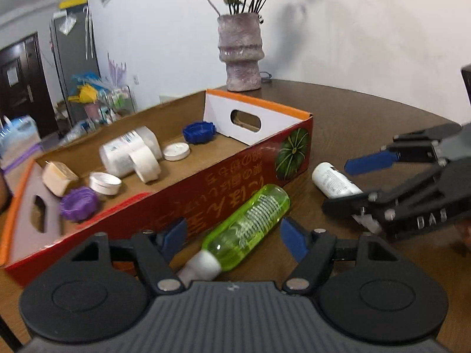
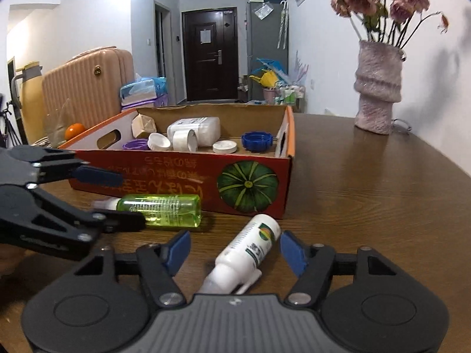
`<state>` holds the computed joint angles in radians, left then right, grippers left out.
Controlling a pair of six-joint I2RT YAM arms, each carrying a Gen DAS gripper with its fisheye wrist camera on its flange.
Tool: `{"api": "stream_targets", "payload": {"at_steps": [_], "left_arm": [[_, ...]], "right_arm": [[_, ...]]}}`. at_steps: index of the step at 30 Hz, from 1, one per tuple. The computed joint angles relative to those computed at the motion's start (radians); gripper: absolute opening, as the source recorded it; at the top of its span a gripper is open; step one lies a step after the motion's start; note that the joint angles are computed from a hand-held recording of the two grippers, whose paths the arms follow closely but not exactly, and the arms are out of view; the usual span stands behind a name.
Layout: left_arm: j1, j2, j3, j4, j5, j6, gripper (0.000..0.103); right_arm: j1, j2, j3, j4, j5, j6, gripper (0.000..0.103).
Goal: Organize rigid objects
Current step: 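Grasp the green bottle with the left tool while the right tool grasps the white tube, then carry the green bottle and white tube up and over the box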
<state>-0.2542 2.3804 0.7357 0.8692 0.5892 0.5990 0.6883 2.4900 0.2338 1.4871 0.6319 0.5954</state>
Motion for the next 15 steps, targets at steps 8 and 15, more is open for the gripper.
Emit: {"api": "stream_targets", "payload": {"at_steps": [8,15], "left_arm": [[-0.035,0.024,0.066,-0.127,0.035,-0.01,0.055],[-0.092,0.014,0.009,-0.058,-0.039,-0.13,0.031]], "right_arm": [[-0.07,0.027,-0.038,0.05,-0.032,-0.035,0.044],[-0.081,0.045,-0.034,0.057,-0.051,-0.039,0.027]]}}
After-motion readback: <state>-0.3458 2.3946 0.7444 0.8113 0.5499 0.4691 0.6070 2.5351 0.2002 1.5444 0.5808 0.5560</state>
